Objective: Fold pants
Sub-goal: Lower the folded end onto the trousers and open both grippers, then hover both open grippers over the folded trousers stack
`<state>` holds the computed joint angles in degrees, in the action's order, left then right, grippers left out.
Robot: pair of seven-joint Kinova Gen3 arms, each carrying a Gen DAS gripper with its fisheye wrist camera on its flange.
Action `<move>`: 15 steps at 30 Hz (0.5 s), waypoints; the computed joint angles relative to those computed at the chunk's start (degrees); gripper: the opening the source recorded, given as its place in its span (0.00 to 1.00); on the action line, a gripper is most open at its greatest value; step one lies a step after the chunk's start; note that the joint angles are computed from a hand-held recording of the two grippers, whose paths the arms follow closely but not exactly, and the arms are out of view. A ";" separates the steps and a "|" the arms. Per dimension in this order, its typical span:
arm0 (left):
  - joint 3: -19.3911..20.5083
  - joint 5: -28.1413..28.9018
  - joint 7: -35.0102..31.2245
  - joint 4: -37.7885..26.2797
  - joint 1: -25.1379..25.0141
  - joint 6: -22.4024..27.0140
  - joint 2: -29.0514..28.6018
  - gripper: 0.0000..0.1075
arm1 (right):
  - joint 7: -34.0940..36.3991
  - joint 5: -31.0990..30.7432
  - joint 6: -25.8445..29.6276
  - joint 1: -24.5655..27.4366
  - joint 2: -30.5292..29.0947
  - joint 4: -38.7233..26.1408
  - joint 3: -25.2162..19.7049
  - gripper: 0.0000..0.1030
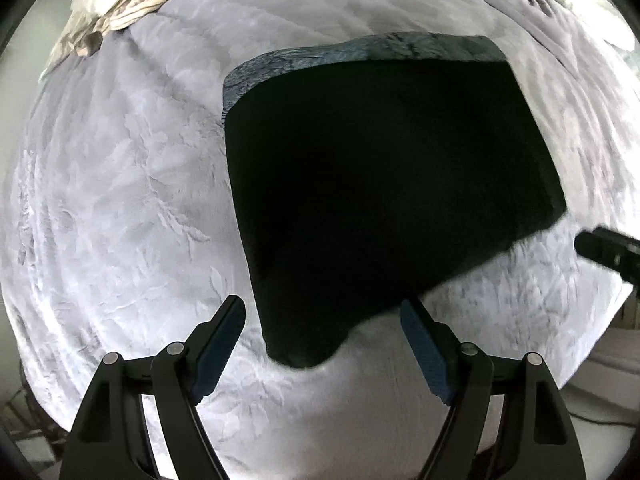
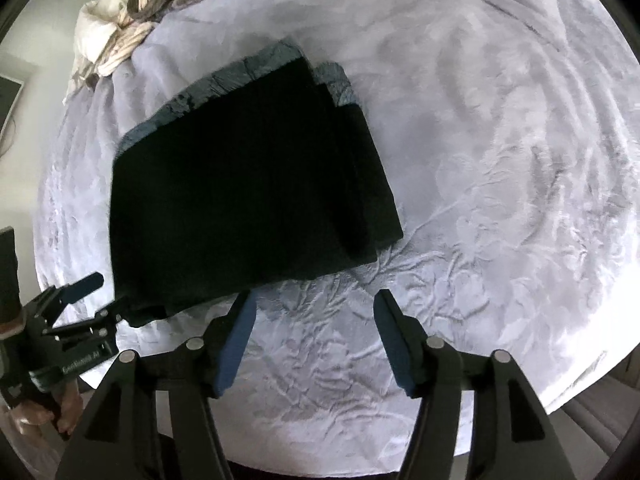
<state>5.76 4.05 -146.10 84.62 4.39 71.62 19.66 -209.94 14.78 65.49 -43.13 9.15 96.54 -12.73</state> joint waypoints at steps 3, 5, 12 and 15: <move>0.09 -0.74 -2.55 1.18 -0.43 0.17 -1.93 0.75 | -3.10 2.02 2.80 -1.76 -0.08 -1.78 -0.40 0.65; 0.06 -0.85 -3.89 1.49 -0.64 0.90 -3.19 0.75 | -5.84 3.86 3.16 -3.16 -0.44 -2.11 -0.85 0.65; -1.00 2.76 -4.80 -0.60 -2.88 3.45 -5.77 0.95 | -3.46 3.14 -0.15 -2.27 -1.17 -0.91 -1.50 0.65; -1.54 3.34 -2.28 -2.44 -3.14 4.28 -5.96 0.95 | 2.51 0.65 -1.03 -0.07 -1.48 -0.86 -1.04 0.65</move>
